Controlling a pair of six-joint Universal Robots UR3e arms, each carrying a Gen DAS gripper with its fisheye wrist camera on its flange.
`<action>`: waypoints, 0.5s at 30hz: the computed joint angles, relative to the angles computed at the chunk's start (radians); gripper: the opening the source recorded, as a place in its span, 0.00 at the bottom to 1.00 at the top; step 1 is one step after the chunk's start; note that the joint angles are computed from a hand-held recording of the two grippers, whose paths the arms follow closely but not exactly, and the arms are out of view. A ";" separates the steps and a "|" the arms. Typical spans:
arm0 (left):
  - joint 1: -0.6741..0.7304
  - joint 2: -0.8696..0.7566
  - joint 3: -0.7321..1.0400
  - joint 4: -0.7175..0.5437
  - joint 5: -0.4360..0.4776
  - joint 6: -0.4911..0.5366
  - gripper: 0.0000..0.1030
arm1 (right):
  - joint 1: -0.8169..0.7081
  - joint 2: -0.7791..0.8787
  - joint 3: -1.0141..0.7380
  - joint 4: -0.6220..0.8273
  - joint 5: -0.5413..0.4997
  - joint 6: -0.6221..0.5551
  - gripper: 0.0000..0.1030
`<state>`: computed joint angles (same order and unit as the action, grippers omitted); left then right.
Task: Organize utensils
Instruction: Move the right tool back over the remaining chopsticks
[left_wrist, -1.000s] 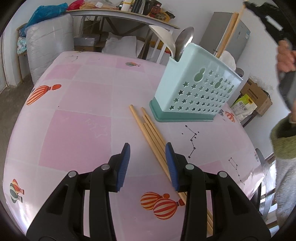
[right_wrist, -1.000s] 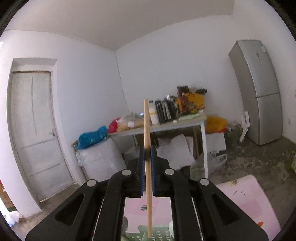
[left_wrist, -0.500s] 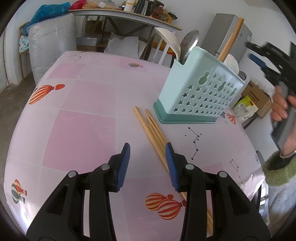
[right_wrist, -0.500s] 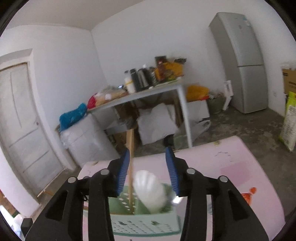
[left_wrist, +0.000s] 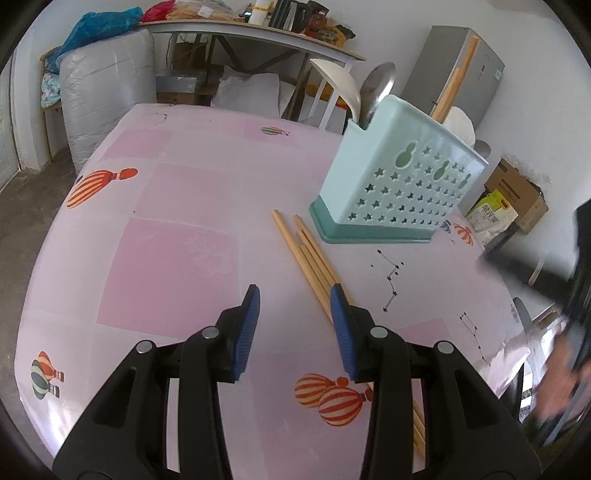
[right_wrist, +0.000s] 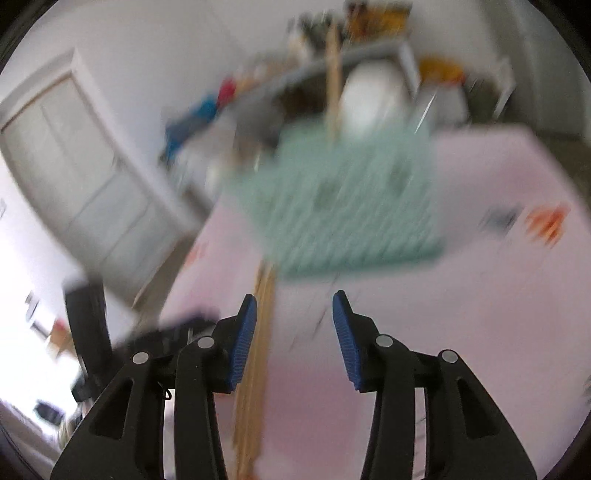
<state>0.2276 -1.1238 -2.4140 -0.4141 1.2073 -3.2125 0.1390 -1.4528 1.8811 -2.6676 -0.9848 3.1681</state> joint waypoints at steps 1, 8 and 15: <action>0.001 0.008 -0.001 -0.010 -0.006 0.005 0.35 | 0.027 0.027 -0.006 0.019 -0.002 -0.008 0.33; -0.002 0.029 -0.014 -0.033 -0.044 0.022 0.35 | 0.153 0.158 -0.096 0.059 -0.092 -0.011 0.17; -0.024 0.004 -0.013 -0.010 -0.043 0.013 0.35 | 0.205 0.189 -0.139 0.075 -0.166 -0.033 0.12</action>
<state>0.2036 -1.1199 -2.4273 -0.4240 1.1647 -3.1995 0.3441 -1.2642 1.7416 -2.5931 -1.1503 3.1353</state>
